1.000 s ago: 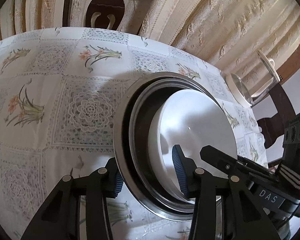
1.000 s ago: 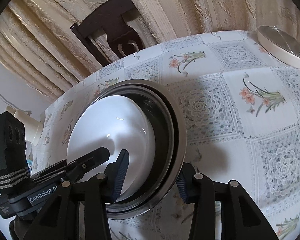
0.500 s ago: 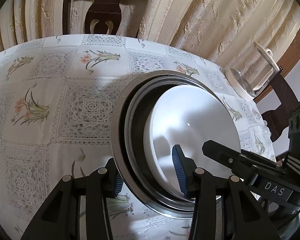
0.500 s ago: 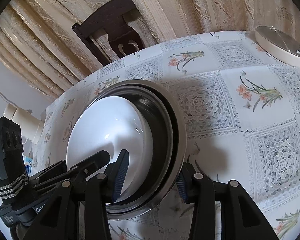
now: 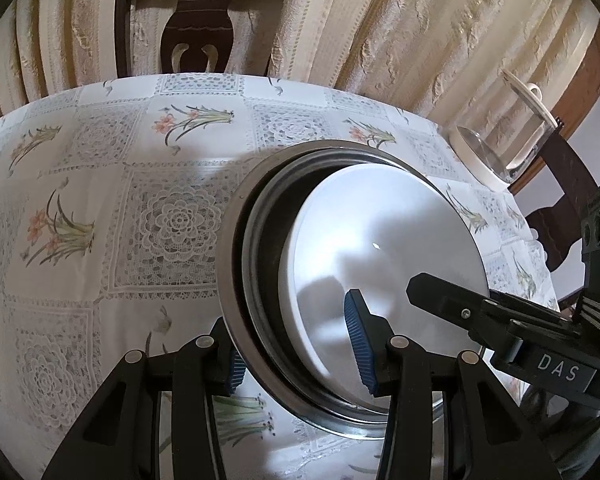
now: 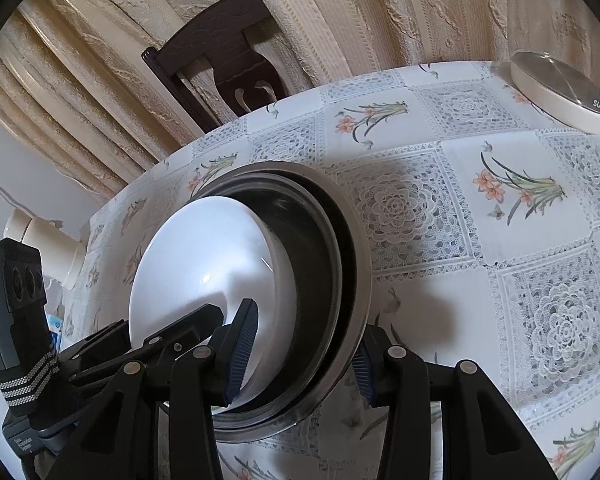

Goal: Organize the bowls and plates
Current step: 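Lift the nested bowls with both grippers and carry them over the plate stack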

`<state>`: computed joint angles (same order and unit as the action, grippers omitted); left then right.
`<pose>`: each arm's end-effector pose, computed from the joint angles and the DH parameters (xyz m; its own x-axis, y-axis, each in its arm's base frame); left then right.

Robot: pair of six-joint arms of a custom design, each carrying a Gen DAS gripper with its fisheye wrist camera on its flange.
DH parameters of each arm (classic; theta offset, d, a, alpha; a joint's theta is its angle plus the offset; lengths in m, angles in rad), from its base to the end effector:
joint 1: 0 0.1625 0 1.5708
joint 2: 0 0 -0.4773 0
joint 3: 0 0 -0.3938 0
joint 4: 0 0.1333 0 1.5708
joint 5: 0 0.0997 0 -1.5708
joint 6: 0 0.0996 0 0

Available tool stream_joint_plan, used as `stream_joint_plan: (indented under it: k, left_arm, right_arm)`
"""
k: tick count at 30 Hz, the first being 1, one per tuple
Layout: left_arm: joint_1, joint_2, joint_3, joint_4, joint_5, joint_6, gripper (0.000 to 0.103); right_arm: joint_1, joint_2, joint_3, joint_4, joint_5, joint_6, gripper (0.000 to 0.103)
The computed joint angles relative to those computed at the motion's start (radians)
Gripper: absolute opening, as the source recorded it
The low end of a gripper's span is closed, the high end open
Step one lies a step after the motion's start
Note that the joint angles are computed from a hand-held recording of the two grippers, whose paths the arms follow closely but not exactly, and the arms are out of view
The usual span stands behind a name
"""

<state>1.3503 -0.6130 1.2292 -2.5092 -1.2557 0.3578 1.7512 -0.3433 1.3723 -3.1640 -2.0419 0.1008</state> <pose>-0.0227 -0.8520 0.1513 -0.8164 0.4292 -0.3862 0.5267 0.8277 -0.1937 0.2274 -0.7557 -0.0359 -0.9307 0.1621 0.3278 -0.0583 0.8191 -0.5706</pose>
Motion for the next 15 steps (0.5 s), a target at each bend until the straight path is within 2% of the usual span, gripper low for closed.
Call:
stream_joint_plan:
  k: [6,15]
  left_arm:
    - [-0.006,-0.005,-0.014,0.04,0.008,-0.022,0.045]
    - [-0.029,-0.044,0.032,0.033,0.025,-0.023,0.045]
  right_arm:
    - [0.002,-0.011,0.006,0.023,0.003,0.022,0.046]
    - [0.014,-0.047,0.058,0.003,0.012,0.047,0.046]
